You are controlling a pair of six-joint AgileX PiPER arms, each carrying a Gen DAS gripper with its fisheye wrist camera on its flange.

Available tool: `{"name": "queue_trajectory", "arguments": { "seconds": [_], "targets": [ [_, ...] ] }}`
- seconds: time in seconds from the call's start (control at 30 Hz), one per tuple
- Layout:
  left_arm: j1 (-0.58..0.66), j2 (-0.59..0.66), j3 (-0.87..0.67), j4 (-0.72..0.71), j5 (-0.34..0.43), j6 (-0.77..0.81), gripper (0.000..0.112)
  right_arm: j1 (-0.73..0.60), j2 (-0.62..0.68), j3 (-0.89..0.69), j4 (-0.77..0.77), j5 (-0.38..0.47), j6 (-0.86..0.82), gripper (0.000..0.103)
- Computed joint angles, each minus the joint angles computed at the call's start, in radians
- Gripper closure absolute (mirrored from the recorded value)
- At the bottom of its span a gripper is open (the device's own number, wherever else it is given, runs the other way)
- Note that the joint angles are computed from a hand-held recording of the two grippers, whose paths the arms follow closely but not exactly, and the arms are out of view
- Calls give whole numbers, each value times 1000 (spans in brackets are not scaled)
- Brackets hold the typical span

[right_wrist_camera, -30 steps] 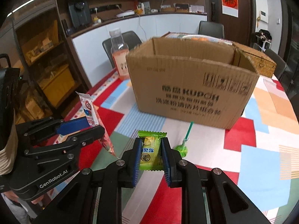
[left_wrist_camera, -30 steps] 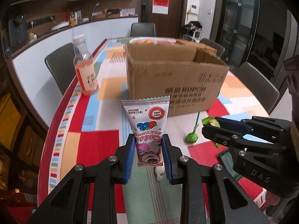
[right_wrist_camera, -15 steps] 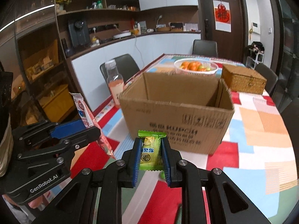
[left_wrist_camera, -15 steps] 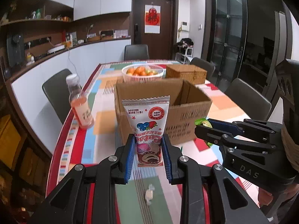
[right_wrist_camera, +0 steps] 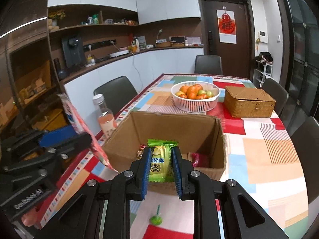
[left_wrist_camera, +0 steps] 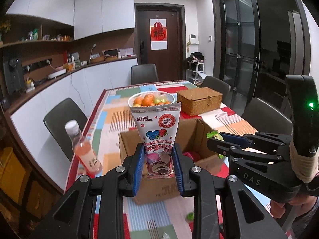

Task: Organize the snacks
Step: 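Carry the pink packet and green candy over the box and open both tools, then grasp the white wrapped pastry with the left tool while the right tool grasps the green lollipop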

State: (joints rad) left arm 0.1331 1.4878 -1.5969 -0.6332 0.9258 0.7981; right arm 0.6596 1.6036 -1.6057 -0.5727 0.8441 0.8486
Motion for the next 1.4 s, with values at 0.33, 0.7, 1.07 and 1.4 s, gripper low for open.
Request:
{"name": "queue_trajectory", "arguments": {
  "seconds": [0.33, 0.7, 1.07, 1.4],
  "targets": [
    [-98, 214, -250, 153, 30, -148, 84, -125, 129, -179, 133, 34, -161, 81],
    [-127, 317, -317, 241, 39, -206, 59, -150, 234, -288, 140, 108, -218, 65],
    [-37, 124, -70, 128, -20, -70, 55, -33, 100, -85, -15, 40, -70, 64],
    [58, -47, 113, 20, -8, 60, 53, 78, 6, 57, -70, 12, 37, 64]
  ]
}}
